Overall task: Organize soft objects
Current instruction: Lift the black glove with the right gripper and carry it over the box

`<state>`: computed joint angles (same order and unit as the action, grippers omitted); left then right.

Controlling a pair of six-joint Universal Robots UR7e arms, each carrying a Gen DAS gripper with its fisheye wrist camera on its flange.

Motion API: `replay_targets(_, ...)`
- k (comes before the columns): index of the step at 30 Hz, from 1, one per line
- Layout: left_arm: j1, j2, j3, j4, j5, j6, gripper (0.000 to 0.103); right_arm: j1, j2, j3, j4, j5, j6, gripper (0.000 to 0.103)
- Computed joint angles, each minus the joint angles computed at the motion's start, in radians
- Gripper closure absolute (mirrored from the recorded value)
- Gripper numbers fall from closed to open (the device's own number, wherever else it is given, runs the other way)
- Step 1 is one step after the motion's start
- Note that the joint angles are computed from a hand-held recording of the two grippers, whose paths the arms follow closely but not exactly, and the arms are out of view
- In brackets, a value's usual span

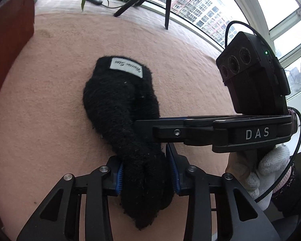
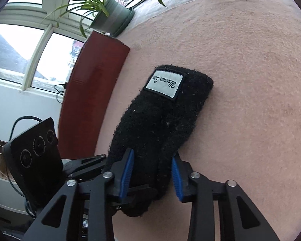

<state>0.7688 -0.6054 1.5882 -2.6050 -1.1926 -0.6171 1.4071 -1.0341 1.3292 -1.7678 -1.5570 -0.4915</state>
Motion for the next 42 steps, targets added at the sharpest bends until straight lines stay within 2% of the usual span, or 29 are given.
replay_targets(8, -0.043, -0.061, 0.068, -0.044, 0.064, -0.010, 0.068, 0.036, -0.034, 0.032, -0.020, 0.038, -0.031, 0.075)
replay_targets(15, -0.078, -0.126, 0.110, -0.073, 0.166, -0.003, 0.068, 0.097, -0.043, 0.033, -0.040, 0.084, -0.063, 0.077)
replay_targets(25, -0.094, -0.241, 0.157, -0.069, 0.305, -0.007, 0.068, 0.216, 0.022, -0.027, -0.057, 0.125, -0.114, 0.077)
replay_targets(34, -0.065, -0.295, 0.159, -0.034, 0.387, -0.010, 0.068, 0.290, 0.127, -0.121, -0.059, 0.127, -0.122, 0.077)
replay_targets(42, 0.004, -0.296, 0.103, 0.017, 0.391, 0.007, 0.068, 0.334, 0.230, -0.211, -0.097, 0.068, -0.114, 0.077)
